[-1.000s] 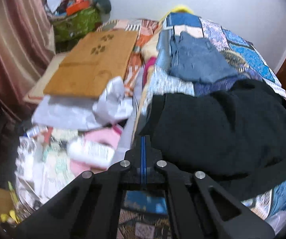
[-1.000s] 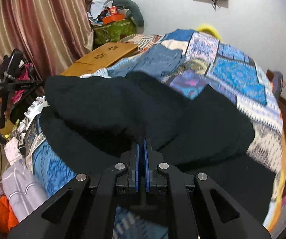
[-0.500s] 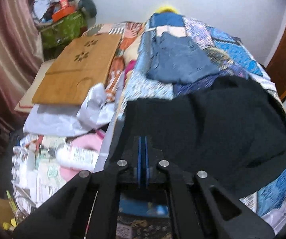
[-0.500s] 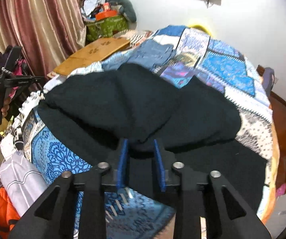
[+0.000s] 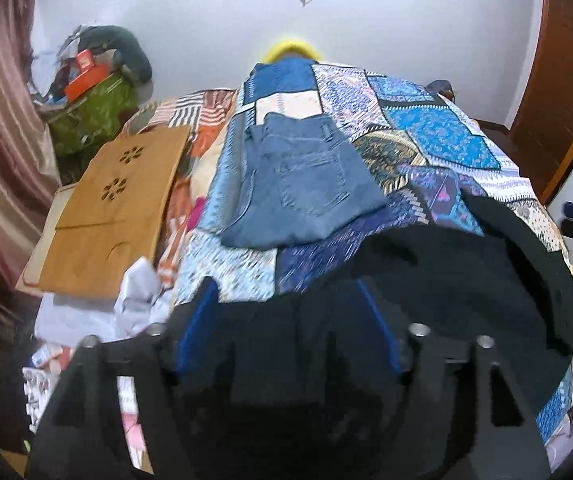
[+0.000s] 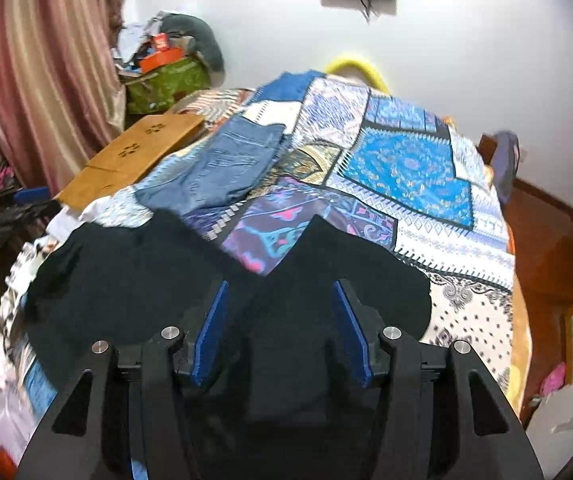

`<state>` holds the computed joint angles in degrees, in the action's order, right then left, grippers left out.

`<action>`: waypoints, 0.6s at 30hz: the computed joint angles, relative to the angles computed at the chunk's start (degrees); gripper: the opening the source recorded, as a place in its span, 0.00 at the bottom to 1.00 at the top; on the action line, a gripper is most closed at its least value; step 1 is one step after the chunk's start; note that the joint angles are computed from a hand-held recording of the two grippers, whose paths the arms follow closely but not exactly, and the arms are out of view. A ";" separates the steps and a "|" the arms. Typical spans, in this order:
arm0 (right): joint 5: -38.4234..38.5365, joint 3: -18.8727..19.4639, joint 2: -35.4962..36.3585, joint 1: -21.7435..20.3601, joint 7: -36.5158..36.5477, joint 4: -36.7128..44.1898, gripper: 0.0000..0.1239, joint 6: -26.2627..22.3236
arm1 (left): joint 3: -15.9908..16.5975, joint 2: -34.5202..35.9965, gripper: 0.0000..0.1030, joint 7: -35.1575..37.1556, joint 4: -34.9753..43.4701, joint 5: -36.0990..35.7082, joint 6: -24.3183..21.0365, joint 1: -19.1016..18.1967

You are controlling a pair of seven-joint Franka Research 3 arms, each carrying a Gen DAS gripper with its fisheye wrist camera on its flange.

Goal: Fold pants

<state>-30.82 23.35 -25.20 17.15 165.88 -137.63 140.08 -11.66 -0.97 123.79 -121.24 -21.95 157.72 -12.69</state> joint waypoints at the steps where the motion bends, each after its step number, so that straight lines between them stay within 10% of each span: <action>1: 0.11 -0.76 0.66 -0.37 -0.15 -0.19 0.40 1.08 | -0.29 1.06 0.76 -0.66 0.94 0.56 0.25 -0.24; 18: 14.76 -13.88 18.39 0.54 -20.63 4.44 0.38 12.06 | -5.16 15.76 0.79 -12.44 12.82 14.28 -3.65 1.50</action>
